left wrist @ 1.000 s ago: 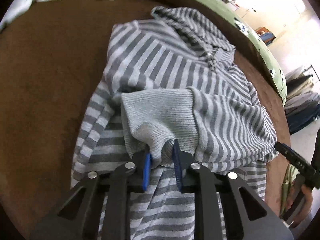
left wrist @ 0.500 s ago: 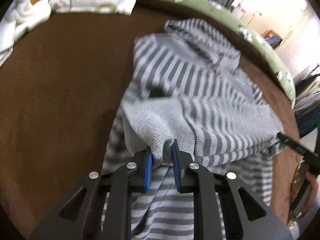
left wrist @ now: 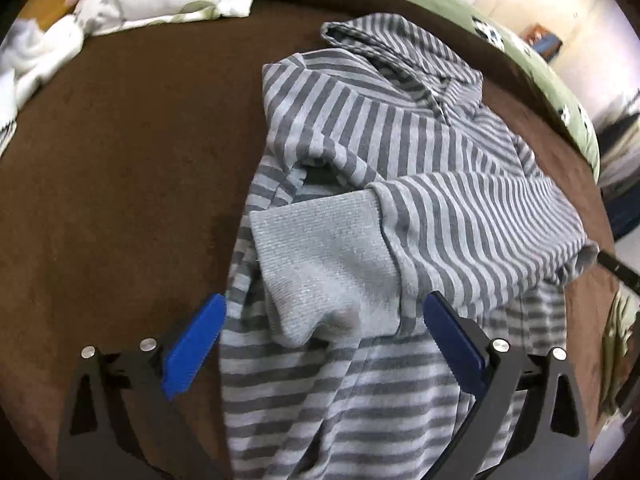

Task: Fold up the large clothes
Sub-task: 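Move both grippers to the ribbed hem of the hoodie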

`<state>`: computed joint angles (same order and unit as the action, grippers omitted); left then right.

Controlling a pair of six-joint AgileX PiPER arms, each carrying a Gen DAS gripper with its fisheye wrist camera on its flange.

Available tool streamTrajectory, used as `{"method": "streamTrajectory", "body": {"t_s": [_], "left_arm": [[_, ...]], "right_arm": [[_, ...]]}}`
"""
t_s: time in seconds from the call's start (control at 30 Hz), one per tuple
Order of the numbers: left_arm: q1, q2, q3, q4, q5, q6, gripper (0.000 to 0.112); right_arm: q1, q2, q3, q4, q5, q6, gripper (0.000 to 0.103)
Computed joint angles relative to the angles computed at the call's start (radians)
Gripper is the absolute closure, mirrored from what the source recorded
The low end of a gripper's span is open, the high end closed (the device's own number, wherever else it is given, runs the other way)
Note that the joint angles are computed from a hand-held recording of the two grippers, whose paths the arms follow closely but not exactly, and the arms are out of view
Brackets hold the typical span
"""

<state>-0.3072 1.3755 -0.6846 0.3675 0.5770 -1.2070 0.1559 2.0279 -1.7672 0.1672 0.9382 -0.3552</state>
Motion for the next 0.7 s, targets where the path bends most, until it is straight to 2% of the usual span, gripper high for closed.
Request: {"method": "streamTrajectory", "body": {"t_s": [0.07, 0.23, 0.37, 0.5, 0.6, 0.7], "left_arm": [[0.002, -0.036, -0.012, -0.027, 0.047, 0.039, 0.016], [-0.014, -0.145, -0.071, -0.087, 0.253, 0.089, 0.016], [-0.077, -0.239, -0.086, -0.081, 0.392, 0.018, 0.016], [-0.223, -0.343, -0.044, -0.054, 0.520, -0.159, 0.016], [-0.371, -0.397, 0.017, -0.022, 0.573, -0.354, 0.016], [-0.549, -0.409, 0.094, -0.009, 0.583, -0.587, 0.016]], "right_arm": [[-0.008, -0.022, -0.001, 0.009, 0.017, -0.012, 0.017], [-0.036, -0.097, -0.001, 0.053, 0.078, -0.049, 0.017], [-0.067, -0.177, 0.052, 0.101, 0.117, -0.109, 0.017], [-0.118, -0.266, 0.184, 0.180, 0.125, -0.196, 0.017], [-0.135, -0.347, 0.333, 0.187, 0.095, -0.255, 0.017], [-0.161, -0.436, 0.513, 0.198, 0.033, -0.297, 0.017]]}}
